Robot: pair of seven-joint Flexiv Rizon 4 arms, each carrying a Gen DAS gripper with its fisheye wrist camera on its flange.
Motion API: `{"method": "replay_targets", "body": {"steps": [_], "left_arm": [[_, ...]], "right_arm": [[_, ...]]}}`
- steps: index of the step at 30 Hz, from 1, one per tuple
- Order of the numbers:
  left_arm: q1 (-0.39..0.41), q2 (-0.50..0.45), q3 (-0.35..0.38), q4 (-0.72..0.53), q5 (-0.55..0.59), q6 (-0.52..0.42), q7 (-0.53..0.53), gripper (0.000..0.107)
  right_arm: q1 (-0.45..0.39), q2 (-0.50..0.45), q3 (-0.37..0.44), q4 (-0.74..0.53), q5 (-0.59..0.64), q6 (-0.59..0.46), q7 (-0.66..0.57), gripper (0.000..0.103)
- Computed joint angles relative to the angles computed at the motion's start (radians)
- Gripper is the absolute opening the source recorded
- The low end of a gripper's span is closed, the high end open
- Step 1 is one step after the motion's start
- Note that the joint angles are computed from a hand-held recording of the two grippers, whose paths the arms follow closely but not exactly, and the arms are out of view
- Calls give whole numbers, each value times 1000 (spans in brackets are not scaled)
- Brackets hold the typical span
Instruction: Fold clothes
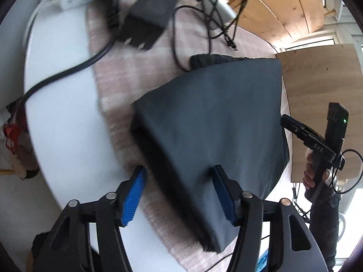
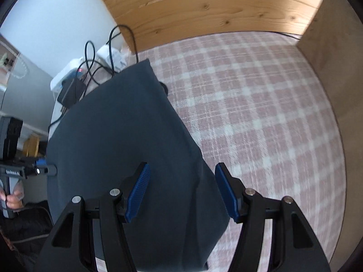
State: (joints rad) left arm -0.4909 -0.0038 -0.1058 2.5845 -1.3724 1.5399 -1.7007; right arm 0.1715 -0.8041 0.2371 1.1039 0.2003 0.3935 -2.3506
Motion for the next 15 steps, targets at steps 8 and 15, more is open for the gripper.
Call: {"method": "replay_targets", "body": {"steps": [8, 15], "left_arm": [[-25, -54, -17, -68, -163, 57, 132, 62], [56, -50, 13, -55, 159, 1, -76, 62]], "right_arm": [[-17, -83, 26, -129, 32, -177, -94, 59], [1, -152, 24, -281, 58, -340, -133, 59]]}}
